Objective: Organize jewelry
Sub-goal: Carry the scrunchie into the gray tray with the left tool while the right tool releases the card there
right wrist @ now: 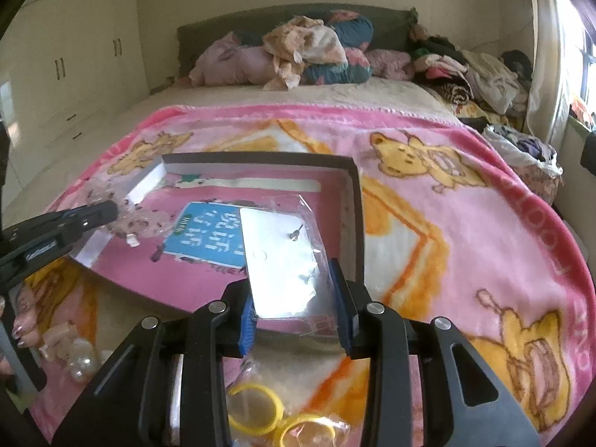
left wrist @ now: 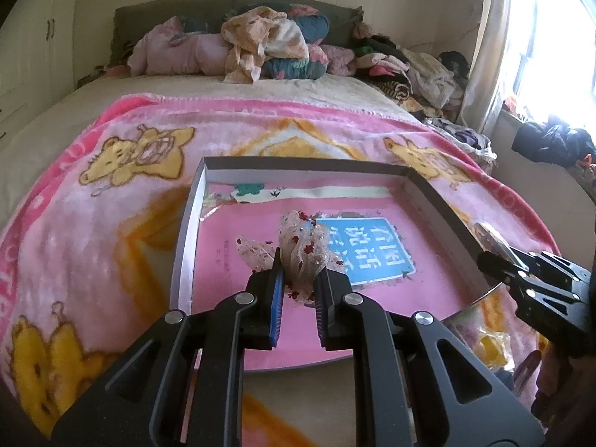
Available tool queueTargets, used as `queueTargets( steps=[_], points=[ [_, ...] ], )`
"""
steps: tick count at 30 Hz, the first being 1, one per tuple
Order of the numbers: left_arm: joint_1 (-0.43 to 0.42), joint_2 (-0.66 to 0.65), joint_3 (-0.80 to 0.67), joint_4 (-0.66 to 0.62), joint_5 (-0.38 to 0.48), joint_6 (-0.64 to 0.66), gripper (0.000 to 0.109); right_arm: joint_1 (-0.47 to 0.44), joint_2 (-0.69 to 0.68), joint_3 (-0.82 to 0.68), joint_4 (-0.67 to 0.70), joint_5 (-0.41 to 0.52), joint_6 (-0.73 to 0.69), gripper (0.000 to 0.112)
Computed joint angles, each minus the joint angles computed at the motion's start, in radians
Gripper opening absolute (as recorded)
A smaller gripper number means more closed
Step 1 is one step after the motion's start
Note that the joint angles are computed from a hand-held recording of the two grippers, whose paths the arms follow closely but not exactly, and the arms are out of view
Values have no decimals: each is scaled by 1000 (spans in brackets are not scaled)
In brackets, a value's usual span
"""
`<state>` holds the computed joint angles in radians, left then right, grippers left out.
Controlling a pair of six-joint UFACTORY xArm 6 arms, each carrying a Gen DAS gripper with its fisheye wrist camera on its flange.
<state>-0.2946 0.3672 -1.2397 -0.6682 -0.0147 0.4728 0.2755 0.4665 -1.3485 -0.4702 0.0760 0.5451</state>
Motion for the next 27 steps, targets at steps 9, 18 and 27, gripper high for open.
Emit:
queueTargets(
  steps=[9,18,27],
  points=[
    [11,20,1,71,16,-66,8,15,89,-98,179,76,-142,33],
    [19,29,2,122,22,-111,10,22,100,-105,220,78,-185,38],
    [28,27,15,173,6,-161,19,-2,48,-34,-20,-1,49,62]
  ],
)
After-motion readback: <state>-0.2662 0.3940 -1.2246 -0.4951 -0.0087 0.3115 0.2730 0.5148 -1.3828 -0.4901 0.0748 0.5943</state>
